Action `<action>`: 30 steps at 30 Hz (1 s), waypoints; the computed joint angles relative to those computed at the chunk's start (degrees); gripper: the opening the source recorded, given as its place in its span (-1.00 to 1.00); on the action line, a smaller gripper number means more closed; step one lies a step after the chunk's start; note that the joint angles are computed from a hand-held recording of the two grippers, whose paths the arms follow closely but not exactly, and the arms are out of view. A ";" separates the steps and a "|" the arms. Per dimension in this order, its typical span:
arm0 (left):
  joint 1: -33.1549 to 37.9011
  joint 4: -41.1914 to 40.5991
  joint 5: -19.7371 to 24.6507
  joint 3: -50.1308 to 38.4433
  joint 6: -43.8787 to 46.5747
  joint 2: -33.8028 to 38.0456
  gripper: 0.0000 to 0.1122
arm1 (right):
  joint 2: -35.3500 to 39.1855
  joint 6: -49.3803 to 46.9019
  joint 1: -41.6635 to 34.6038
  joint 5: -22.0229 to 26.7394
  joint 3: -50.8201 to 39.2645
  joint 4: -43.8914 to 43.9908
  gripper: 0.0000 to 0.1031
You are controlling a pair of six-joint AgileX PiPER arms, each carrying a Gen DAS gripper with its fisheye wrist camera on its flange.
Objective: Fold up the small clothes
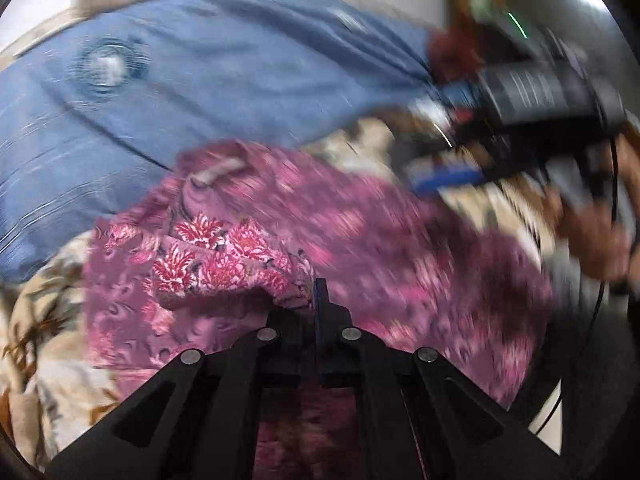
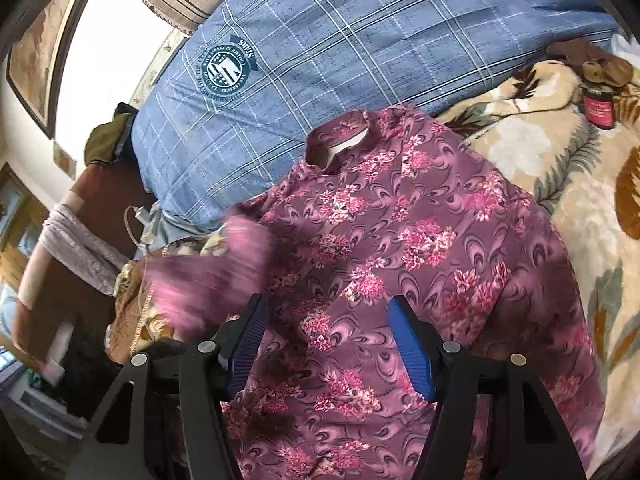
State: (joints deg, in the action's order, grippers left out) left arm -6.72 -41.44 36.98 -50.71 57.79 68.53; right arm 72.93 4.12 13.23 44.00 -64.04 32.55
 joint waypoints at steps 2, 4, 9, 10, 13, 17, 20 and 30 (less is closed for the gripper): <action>-3.55 2.96 -1.29 1.53 -1.98 -0.51 -0.97 | 4.06 -7.80 -2.40 3.50 -2.20 6.90 0.27; -4.94 4.58 -1.84 2.29 -2.22 -0.01 -0.97 | 8.53 -10.46 -2.88 4.78 -4.54 7.94 0.28; -8.29 11.45 -4.31 3.75 -6.78 -0.29 -0.96 | 21.82 -15.59 -4.04 11.51 -10.45 18.90 0.31; -9.88 14.51 -5.13 3.94 -9.51 -0.20 -0.96 | 22.70 -16.16 -3.36 12.05 -11.15 20.08 0.31; -12.74 20.71 -6.15 4.52 -15.33 0.40 -0.96 | 21.13 -16.75 -0.88 11.02 -11.42 19.96 0.32; -16.89 30.20 -7.47 5.35 -24.29 0.50 -0.95 | 20.70 -15.28 1.28 11.35 -13.42 17.30 0.35; -18.70 34.43 -7.18 5.67 -28.60 -0.18 -0.95 | 23.10 -14.52 1.37 14.13 -15.97 15.45 0.35; -22.99 37.01 -0.69 2.73 -34.39 -6.88 -0.95 | 12.93 -0.06 5.31 12.76 -13.70 -4.16 -0.94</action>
State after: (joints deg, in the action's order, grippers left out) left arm -29.71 -4.44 36.30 -47.97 23.40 61.65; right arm 85.86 4.06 18.54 56.75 -77.75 28.39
